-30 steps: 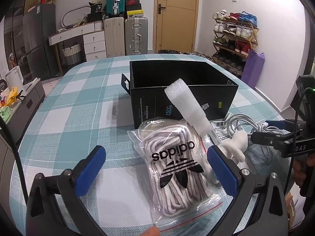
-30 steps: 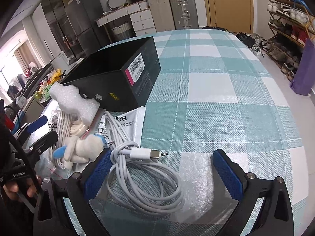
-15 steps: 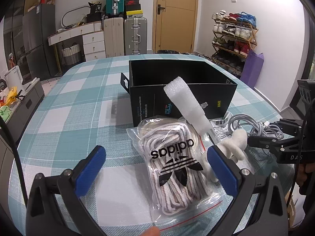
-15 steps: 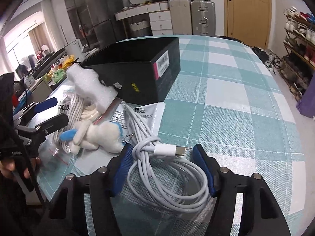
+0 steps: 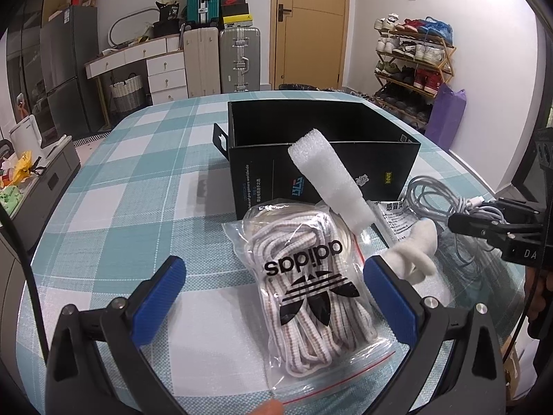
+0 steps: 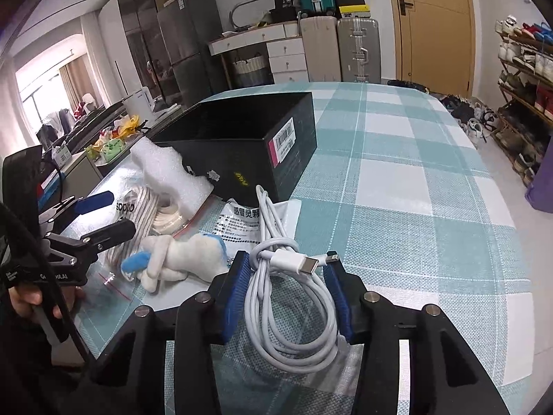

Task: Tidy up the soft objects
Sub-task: 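Grasp the Adidas lace bag with the left gripper while the right gripper grasps the white cable, then carry the lace bag and the white cable over the black box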

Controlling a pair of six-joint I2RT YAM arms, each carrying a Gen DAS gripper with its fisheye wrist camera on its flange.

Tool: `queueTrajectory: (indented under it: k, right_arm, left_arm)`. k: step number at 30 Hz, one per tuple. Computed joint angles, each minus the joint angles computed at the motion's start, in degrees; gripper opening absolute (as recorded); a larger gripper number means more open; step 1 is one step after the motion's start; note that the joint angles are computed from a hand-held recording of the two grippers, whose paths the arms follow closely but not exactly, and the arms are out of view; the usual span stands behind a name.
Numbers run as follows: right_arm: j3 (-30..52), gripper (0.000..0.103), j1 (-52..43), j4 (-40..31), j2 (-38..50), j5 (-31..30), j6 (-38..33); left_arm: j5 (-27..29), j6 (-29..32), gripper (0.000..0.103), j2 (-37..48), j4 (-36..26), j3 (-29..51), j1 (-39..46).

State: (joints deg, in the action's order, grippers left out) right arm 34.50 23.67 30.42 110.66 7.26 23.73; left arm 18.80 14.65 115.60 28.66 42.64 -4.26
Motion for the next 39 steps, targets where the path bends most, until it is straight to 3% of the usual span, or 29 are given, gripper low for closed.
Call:
queueTrajectory:
  k: [10, 12, 14, 16, 18, 24, 39]
  right_arm:
    - [-3.5, 0.044, 0.0, 6.0, -2.5, 1.1, -0.3]
    - [-3.9, 0.044, 0.3, 7.0, -2.7, 1.3, -0.3]
    - [-4.0, 0.044, 0.6, 7.4, -2.9, 1.5, -0.5]
    - [-4.2, 0.044, 0.9, 8.0, -3.2, 1.7, -0.6]
    - [-4.3, 0.044, 1.3, 8.3, -3.4, 1.7, -0.6]
    - [-4.1, 0.044, 2.2, 8.5, -3.6, 2.3, -0.4]
    - [-4.5, 0.044, 5.2, 8.5, -7.0, 4.7, -0.3]
  left_arm:
    - [1.9, 1.4, 0.1, 0.6, -5.2, 2.5, -0.2]
    - [2.6, 1.4, 0.09, 0.9, -6.7, 3.2, 0.0]
    - [3.1, 1.6, 0.087, 1.3, -9.1, 4.4, 0.2]
    - [4.2, 1.8, 0.08, 1.2, -9.1, 4.3, 0.6]
    - [5.0, 2.1, 0.065, 1.3, -9.9, 4.5, 0.8]
    - [6.1, 2.2, 0.043, 0.4, -8.1, 2.7, 1.4]
    - [10.6, -0.1, 0.04, -5.5, -3.8, -1.6, 5.5]
